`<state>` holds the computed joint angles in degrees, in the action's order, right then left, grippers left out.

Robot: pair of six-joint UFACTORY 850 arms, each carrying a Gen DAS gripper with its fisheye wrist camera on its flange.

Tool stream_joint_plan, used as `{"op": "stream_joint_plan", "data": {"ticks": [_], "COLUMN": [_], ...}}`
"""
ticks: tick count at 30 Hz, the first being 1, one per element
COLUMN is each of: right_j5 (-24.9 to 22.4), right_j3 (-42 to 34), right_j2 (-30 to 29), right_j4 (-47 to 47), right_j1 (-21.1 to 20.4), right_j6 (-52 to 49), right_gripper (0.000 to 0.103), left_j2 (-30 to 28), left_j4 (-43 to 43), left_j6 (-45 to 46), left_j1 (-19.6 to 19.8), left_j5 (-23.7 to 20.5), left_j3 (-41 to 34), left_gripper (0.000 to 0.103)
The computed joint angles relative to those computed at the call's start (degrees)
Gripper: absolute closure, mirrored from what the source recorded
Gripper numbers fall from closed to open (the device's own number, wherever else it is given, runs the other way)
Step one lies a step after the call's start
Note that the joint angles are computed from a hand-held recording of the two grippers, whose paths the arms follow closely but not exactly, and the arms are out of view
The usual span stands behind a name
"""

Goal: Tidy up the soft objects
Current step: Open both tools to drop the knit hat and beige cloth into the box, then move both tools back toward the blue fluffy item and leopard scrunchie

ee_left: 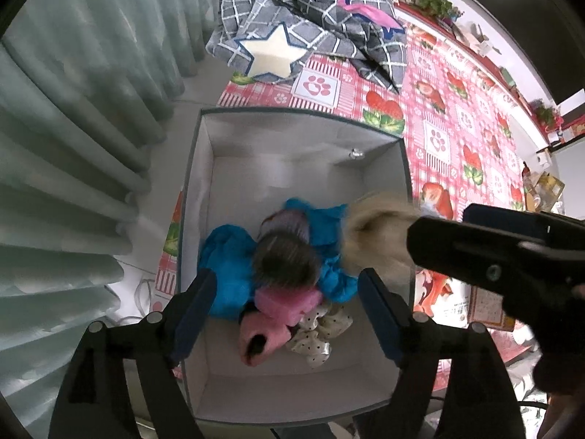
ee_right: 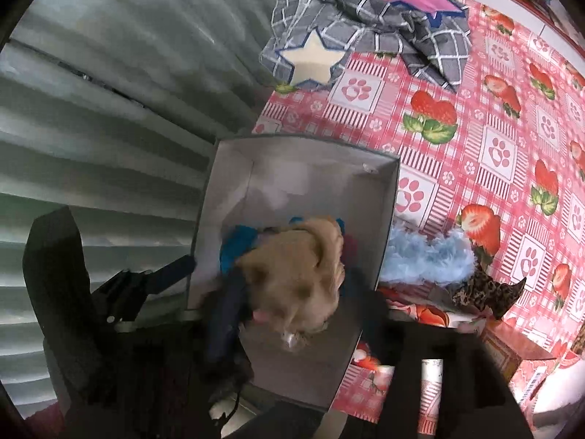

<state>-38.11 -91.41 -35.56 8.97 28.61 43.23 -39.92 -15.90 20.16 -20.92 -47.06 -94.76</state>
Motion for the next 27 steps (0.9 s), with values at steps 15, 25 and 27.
{"op": "stream_joint_plan", "data": {"ticks": [15,25,27], "right_j5": [3.7,5.4,4.3], "right_j3": [13.8,31.3,32.9], "right_j2": [11.3,27.1,28.7], "right_j4": [4.3,2.9,2.5], "right_j1": [-2.8,-8.6,-9.7], "right_j6": [3.5,12.8,13.1], "right_gripper": [0.016,0.016,0.016], "left_j2": [1.0,2.0,1.6], "left_j4": [-4.1,-3.0,-1.6], "left_j6": [2.1,6.2,6.7], "left_j1": [-1.0,-6.6,-8.2], "left_j5": [-1.4,-2.3,-2.3], "left_j3": [-0.3,-0.5,-1.2], "left_gripper": [0.000,0.000,0.000]}}
